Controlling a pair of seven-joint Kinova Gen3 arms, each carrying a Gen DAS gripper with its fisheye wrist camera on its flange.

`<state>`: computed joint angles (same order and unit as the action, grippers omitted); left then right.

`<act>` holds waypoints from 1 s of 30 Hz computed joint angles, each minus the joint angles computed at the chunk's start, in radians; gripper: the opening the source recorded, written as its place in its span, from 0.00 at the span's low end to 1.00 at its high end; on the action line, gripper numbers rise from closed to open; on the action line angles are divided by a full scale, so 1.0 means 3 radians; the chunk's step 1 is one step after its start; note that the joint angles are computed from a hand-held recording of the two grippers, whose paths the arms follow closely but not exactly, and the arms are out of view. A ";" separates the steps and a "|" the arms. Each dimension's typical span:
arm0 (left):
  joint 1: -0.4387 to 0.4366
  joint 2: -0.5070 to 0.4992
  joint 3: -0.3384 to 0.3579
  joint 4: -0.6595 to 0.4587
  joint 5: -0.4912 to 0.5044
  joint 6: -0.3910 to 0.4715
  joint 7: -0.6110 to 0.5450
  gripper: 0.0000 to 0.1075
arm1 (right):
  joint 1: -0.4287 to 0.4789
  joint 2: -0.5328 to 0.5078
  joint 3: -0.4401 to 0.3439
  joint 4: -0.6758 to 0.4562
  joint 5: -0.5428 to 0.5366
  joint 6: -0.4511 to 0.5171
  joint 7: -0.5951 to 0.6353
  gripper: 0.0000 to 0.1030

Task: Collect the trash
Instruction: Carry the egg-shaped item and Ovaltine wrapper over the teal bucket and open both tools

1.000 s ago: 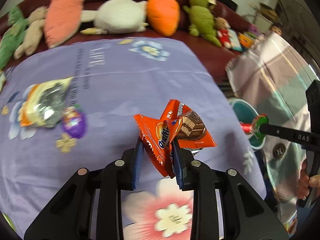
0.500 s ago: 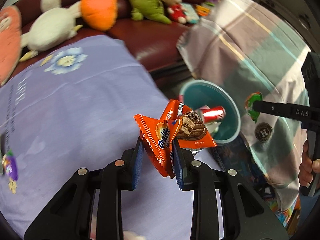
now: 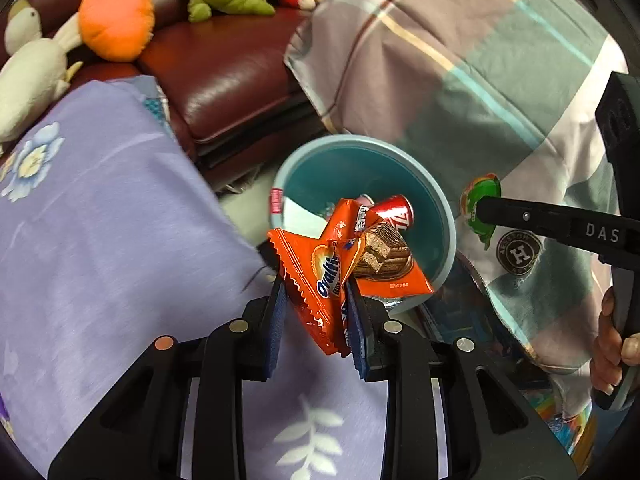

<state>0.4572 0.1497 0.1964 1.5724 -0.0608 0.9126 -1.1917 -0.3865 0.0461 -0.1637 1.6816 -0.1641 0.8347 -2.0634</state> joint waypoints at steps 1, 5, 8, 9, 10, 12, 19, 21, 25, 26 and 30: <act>0.0007 0.0054 0.0007 -0.0041 -0.0007 0.0011 -0.0010 0.27 | 0.0012 0.0010 0.0010 0.0010 -0.0004 -0.0009 0.0014 0.04; 0.0045 0.0244 0.0002 -0.0187 -0.0008 0.0030 -0.0066 0.27 | 0.0108 0.0071 0.0062 0.0047 -0.0146 -0.0046 0.0154 0.05; 0.0053 0.0343 -0.0015 -0.0258 0.0025 0.0016 -0.0124 0.27 | 0.0159 0.0110 0.0081 0.0044 -0.0205 -0.0052 0.0224 0.05; 0.0056 0.0365 -0.0021 -0.0273 0.0035 0.0013 -0.0144 0.28 | 0.0169 0.0122 0.0084 0.0036 -0.0212 -0.0049 0.0235 0.05; 0.0058 0.0391 -0.0025 -0.0291 0.0046 0.0009 -0.0166 0.30 | 0.0171 0.0133 0.0084 0.0027 -0.0207 -0.0050 0.0231 0.05; 0.0083 0.0446 -0.0042 -0.0334 0.0041 -0.0008 -0.0170 0.46 | 0.0185 0.0147 0.0087 0.0019 -0.0214 -0.0049 0.0250 0.05; 0.0099 0.0466 -0.0084 -0.0292 0.0044 -0.0082 -0.0118 0.68 | 0.0202 0.0232 0.0086 -0.0027 -0.0239 -0.0034 0.0279 0.05; 0.0080 0.0443 -0.0089 -0.0259 0.0066 -0.0090 -0.0119 0.74 | 0.0196 0.0251 0.0081 -0.0039 -0.0237 -0.0033 0.0279 0.05; 0.0042 0.0345 -0.0093 -0.0135 0.0090 -0.0152 -0.0101 0.81 | 0.0171 0.0283 0.0070 -0.0068 -0.0223 -0.0028 0.0262 0.05; 0.0024 0.0319 -0.0089 -0.0105 0.0109 -0.0163 -0.0109 0.81 | 0.0158 0.0297 0.0065 -0.0085 -0.0213 -0.0021 0.0253 0.05; -0.0031 0.0209 -0.0079 0.0018 0.0166 -0.0206 -0.0101 0.84 | 0.0128 0.0352 0.0049 -0.0156 -0.0203 0.0022 0.0265 0.05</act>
